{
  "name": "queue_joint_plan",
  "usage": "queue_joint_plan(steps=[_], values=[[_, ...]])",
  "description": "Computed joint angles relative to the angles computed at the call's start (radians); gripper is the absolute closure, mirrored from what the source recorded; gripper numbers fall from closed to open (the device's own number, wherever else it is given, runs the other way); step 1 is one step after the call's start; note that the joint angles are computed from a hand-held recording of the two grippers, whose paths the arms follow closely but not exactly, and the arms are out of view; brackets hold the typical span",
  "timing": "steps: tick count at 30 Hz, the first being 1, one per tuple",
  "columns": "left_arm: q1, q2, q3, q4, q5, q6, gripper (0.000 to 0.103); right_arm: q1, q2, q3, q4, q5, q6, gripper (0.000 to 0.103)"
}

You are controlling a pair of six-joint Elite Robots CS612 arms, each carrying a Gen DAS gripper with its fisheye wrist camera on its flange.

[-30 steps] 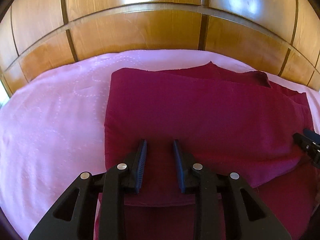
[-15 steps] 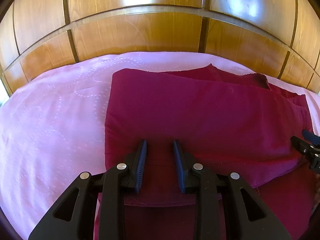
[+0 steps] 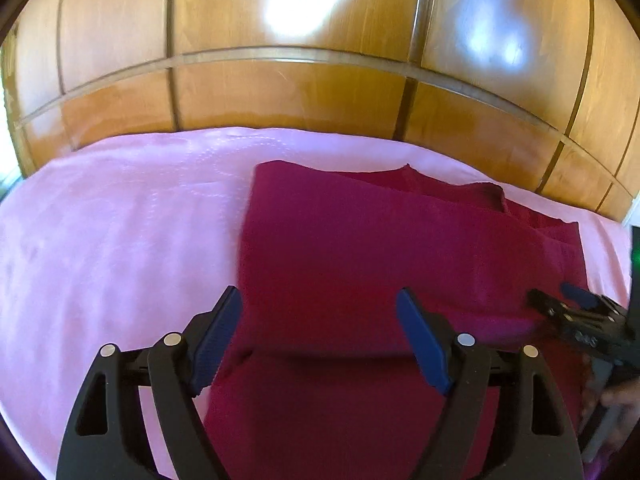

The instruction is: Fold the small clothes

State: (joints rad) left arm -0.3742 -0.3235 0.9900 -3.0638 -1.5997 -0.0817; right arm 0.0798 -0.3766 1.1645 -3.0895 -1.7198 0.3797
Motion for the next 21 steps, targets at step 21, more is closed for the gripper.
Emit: queue_joint_plan(steps=[21], values=[[0.028, -0.183, 0.389, -0.239, -0.038, 0.014, 0.024, 0.043, -0.099, 0.135, 0.042, -0.058, 0.095, 0.002]])
